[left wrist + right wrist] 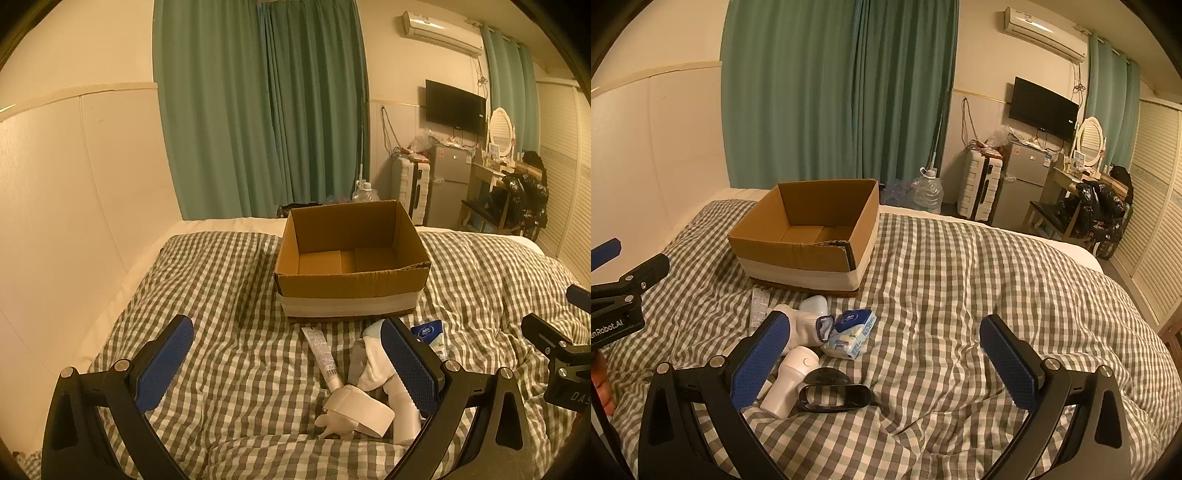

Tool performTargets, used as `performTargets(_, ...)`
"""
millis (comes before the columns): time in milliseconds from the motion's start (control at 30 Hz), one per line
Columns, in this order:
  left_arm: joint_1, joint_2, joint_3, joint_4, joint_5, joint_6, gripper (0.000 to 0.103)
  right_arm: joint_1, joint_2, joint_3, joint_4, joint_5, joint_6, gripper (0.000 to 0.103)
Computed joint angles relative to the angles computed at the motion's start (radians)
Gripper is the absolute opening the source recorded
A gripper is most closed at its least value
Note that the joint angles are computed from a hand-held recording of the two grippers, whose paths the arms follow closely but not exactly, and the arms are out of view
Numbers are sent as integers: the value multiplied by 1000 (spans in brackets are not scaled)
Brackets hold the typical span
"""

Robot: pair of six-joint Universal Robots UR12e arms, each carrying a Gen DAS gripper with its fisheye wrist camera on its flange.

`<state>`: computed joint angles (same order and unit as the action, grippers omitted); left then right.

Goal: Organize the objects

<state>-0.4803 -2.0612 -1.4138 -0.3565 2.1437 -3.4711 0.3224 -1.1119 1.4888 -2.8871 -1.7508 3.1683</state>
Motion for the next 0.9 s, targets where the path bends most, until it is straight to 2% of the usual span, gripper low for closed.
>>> performTargets(900, 1, 0, 1, -10, -5, -11, 103, -1, -6, 5, -15, 17, 0, 103)
